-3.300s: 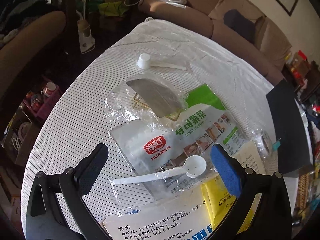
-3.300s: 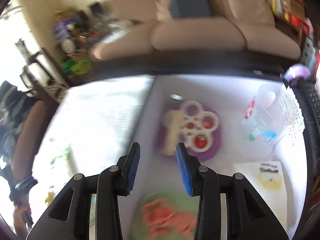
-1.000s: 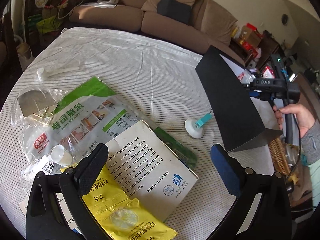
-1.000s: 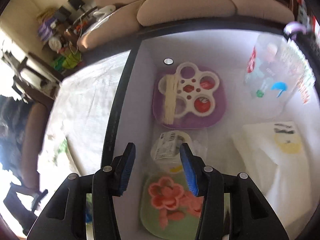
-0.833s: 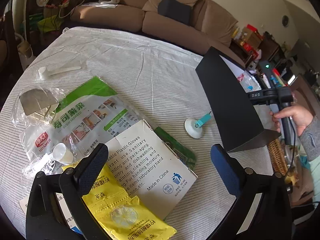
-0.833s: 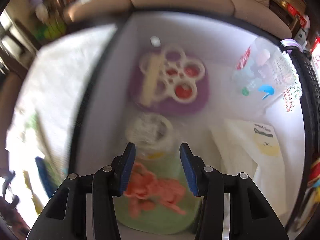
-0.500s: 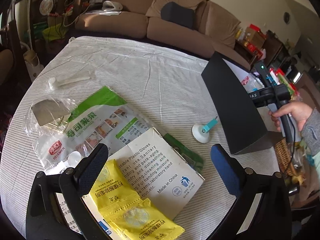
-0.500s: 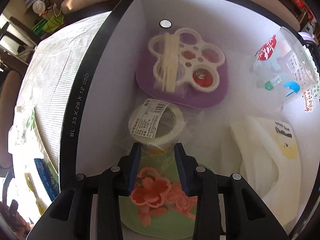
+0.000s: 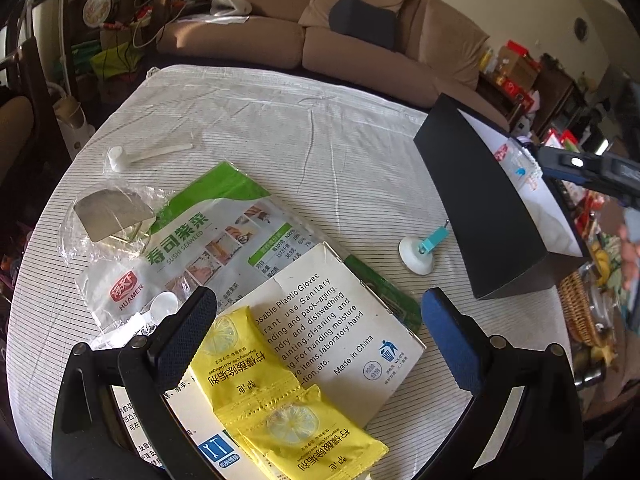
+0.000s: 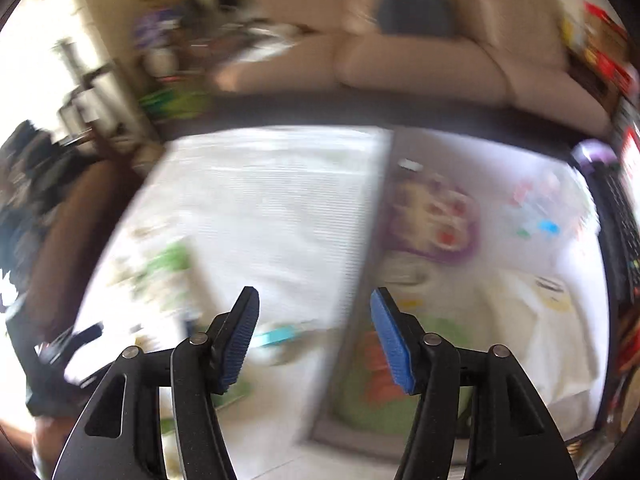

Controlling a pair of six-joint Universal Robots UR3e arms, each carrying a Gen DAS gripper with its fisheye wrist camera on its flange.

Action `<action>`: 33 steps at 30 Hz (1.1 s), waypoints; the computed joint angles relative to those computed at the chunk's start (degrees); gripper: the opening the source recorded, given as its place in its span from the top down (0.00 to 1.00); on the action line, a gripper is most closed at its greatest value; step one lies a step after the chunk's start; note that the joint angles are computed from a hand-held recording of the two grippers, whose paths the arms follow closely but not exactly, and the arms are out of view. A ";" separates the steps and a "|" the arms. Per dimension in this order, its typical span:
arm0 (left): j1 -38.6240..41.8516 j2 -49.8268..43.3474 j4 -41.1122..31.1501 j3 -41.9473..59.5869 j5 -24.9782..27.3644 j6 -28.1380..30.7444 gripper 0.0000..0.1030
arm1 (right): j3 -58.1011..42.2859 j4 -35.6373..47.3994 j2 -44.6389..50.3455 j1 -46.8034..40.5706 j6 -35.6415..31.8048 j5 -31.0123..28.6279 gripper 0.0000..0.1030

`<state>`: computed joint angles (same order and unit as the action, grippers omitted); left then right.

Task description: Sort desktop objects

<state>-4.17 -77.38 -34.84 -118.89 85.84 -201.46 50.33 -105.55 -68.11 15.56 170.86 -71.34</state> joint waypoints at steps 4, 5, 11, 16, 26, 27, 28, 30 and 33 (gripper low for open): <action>-0.66 -0.51 0.65 0.52 -0.22 -1.11 0.00 | 20.02 -11.39 -14.56 2.18 0.70 3.49 0.33; -1.50 -0.94 0.93 0.87 0.19 -1.50 0.00 | 25.92 -15.42 -18.31 3.44 1.70 1.86 0.29; -17.37 -7.85 1.71 7.17 13.60 -9.92 0.00 | 52.07 -32.20 -31.83 10.40 6.45 -12.85 0.16; -32.60 -22.37 -0.78 18.48 23.63 -20.36 0.00 | 71.18 -37.42 -42.53 2.48 4.07 -13.45 0.02; -47.04 -43.96 -13.97 41.65 31.40 -33.25 0.00 | 88.74 -24.55 -67.39 -25.09 -14.00 0.99 0.00; -47.70 -45.49 -15.44 43.49 31.84 -34.42 0.00 | 90.28 -23.29 -69.36 -27.48 -15.53 2.08 0.00; -48.02 -46.31 -16.28 44.45 32.08 -35.29 0.00 | 91.41 -21.39 -71.39 -29.97 -17.23 3.47 0.00; -48.74 -48.00 -18.06 46.63 32.67 -37.40 0.00 | 94.21 -16.87 -77.47 -35.36 -21.32 6.04 0.00; -49.60 -50.39 -21.11 50.28 33.75 -38.44 0.00 | 96.82 -8.16 -85.97 -42.24 -26.97 9.50 0.00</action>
